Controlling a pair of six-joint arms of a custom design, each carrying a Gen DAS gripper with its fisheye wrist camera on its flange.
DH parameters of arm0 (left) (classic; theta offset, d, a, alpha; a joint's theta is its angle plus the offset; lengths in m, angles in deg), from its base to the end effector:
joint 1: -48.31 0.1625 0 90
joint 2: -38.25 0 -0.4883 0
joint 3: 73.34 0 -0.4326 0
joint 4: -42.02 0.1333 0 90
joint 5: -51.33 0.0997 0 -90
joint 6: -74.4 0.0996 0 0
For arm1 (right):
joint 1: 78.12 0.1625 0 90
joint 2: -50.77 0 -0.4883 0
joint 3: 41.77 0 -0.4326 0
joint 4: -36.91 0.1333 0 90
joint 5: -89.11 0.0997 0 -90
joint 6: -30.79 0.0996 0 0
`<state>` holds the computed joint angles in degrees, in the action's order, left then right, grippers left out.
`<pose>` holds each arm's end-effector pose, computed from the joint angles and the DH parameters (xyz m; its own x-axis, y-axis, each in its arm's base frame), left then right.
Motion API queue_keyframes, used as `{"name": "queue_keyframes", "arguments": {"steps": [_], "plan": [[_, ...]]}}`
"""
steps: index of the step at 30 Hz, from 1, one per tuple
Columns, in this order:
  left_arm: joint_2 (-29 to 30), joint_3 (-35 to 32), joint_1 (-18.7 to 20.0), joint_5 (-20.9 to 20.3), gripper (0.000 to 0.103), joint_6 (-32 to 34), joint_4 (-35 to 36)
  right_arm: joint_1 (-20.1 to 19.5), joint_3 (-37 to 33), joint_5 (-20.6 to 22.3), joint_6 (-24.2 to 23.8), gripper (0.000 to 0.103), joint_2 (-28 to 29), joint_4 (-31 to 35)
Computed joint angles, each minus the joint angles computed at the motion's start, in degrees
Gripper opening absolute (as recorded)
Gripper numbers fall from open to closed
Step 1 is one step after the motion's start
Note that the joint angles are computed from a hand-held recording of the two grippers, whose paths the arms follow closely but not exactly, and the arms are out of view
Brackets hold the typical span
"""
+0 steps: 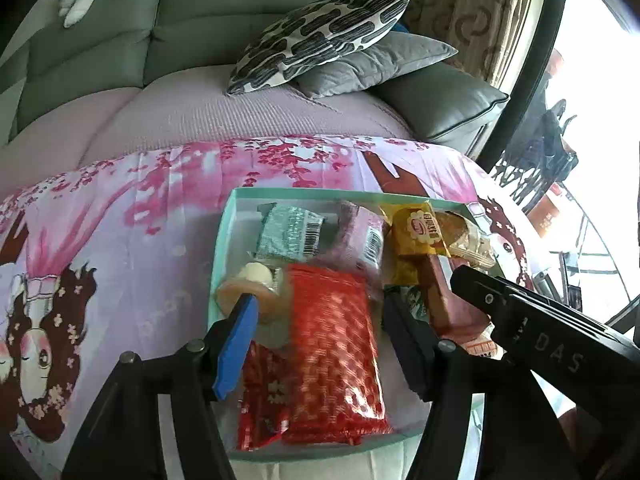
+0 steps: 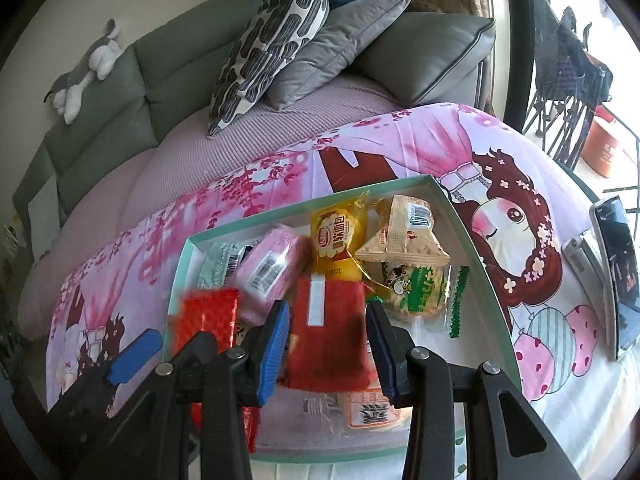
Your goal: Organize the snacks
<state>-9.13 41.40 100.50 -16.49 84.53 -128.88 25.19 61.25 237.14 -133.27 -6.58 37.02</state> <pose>-0.2424 -0.5912 0.0562 -0.6687 0.6252 -0.4025 0.7249 0.6686 -0.1659 0.1698 -0.5056 0.1569 -0.6717 0.6279 0.3931 0.0203 0.5460 -0.8376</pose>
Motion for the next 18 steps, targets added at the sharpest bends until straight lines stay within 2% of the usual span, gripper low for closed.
{"name": "queue_keyframes", "arguments": {"steps": [5,7,8,10,11,12,14,18], "plan": [[-1.2,-0.1,0.1,4.0,0.079,-3.4,2.5,0.2,-0.4,0.5,0.1,0.05,0.4,0.7],[-1.7,0.0,0.0,7.1,0.085,-4.7,3.2,0.4,-0.7,0.8,0.0,0.057,0.6,1.0],[-1.9,0.2,0.0,8.2,0.086,-4.9,3.0,0.5,-0.9,1.2,-0.1,0.065,0.8,1.2],[-2.0,0.6,0.0,11.4,0.099,-5.5,1.4,1.1,-1.5,2.8,-0.4,0.076,1.7,1.5],[-2.0,0.8,0.1,12.8,0.102,-5.5,0.2,1.3,-1.7,3.2,-0.3,0.085,2.0,1.7],[-2.2,1.0,0.2,13.7,0.103,-5.6,-0.7,1.5,-1.7,3.4,-0.3,0.093,2.0,1.6],[-2.9,1.1,0.6,15.1,0.103,-6.6,-0.1,2.2,-1.3,3.8,-2.1,0.101,2.0,-0.1],[-4.6,2.0,1.6,14.8,0.103,-8.2,1.3,3.7,-1.0,4.7,-4.3,0.103,2.4,-2.0]]}}
